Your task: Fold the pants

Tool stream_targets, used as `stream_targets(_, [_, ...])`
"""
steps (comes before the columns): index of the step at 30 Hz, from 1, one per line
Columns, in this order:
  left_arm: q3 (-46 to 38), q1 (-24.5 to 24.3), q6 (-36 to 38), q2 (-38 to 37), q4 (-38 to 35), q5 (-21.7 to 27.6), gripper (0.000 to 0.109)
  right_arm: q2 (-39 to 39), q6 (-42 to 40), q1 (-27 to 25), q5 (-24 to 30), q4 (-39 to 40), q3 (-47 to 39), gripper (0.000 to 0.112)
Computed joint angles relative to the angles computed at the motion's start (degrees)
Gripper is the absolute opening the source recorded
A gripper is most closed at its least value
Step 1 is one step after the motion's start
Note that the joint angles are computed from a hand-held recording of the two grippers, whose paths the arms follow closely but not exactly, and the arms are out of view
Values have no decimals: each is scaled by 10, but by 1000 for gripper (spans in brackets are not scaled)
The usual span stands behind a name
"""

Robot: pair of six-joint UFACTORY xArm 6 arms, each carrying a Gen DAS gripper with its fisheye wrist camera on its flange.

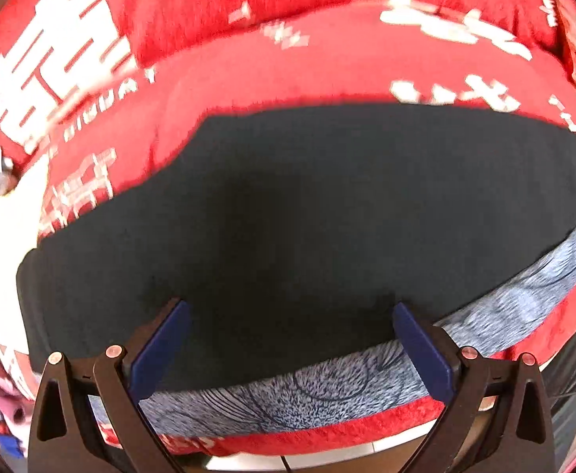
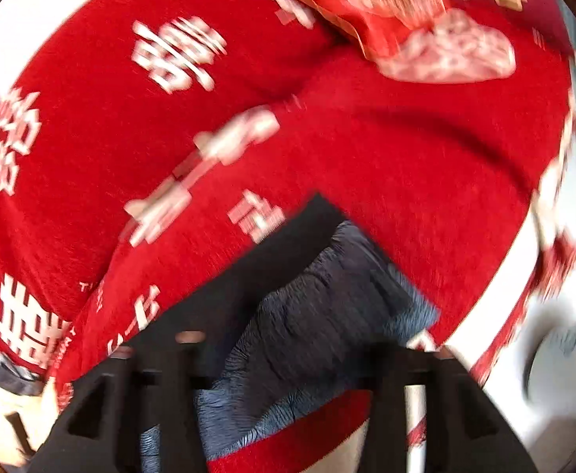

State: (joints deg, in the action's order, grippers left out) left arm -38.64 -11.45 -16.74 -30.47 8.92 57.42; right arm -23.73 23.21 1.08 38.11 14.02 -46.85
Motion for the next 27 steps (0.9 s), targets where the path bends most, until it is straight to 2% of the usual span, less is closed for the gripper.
stream_targets(1, [10, 10, 5, -8, -20, -6, 103, 5, 0, -6, -2, 3, 7, 55])
stream_targets(2, [13, 18, 10, -13, -35, -7, 103, 7, -18, -15, -6, 27, 15, 45])
stream_targets(3, [11, 30, 16, -14, -48, 1, 103, 6, -21, -21, -7, 42, 23, 32])
stream_targets(4, [10, 32, 8, -16, -41, 3, 103, -7, -7, -19, -23, 33, 36, 15])
stream_targets(6, [13, 37, -7, -30, -10, -12, 103, -44, 8, 0, -86, -58, 60, 14])
stream_targets(7, [10, 41, -7, -29, -5, -13, 103, -54, 24, 8, -97, -118, 62, 14])
stream_targets(9, [-1, 48, -8, -13, -9, -3, 103, -55, 33, 25, -101, -223, 53, 14])
stream_targets(10, [-5, 48, -10, -4, -9, 5, 103, -42, 56, 28, -84, -245, 42, 14])
stream_targets(12, [-3, 39, -18, 6, -5, 12, 103, 1, 71, 17, -34, -215, 21, 19])
stream_targets(13, [5, 41, -21, -3, -6, 4, 103, 10, 47, 4, -19, -165, 19, 26])
stream_targets(14, [5, 46, -15, -4, -11, 5, 103, 11, 26, -8, -19, -115, 27, 31])
stream_targets(15, [4, 44, -15, -9, -14, 11, 103, -2, 22, -15, -40, -89, 45, 32])
stream_targets(16, [8, 46, -22, -16, -7, 11, 103, -11, 22, -20, -41, -87, 51, 39])
stream_targets(17, [11, 46, -42, -22, 12, 10, 103, -18, 41, -24, -30, -109, 50, 59])
stream_targets(18, [9, 48, -54, -17, 19, 2, 103, -26, 84, -26, -2, -155, 41, 71])
stream_targets(19, [8, 49, -61, -16, 17, 0, 103, -36, 126, -21, 4, -202, 40, 80])
stream_targets(21, [1, 53, -67, -6, 4, -7, 103, -57, 139, -6, -8, -227, 43, 80])
stream_targets(24, [-14, 23, -75, 19, 1, -9, 103, -48, 127, 57, 5, -297, 5, 81])
stream_targets(27, [-22, -18, -100, 35, 29, -9, 103, 3, 34, 125, 14, -252, -42, 82])
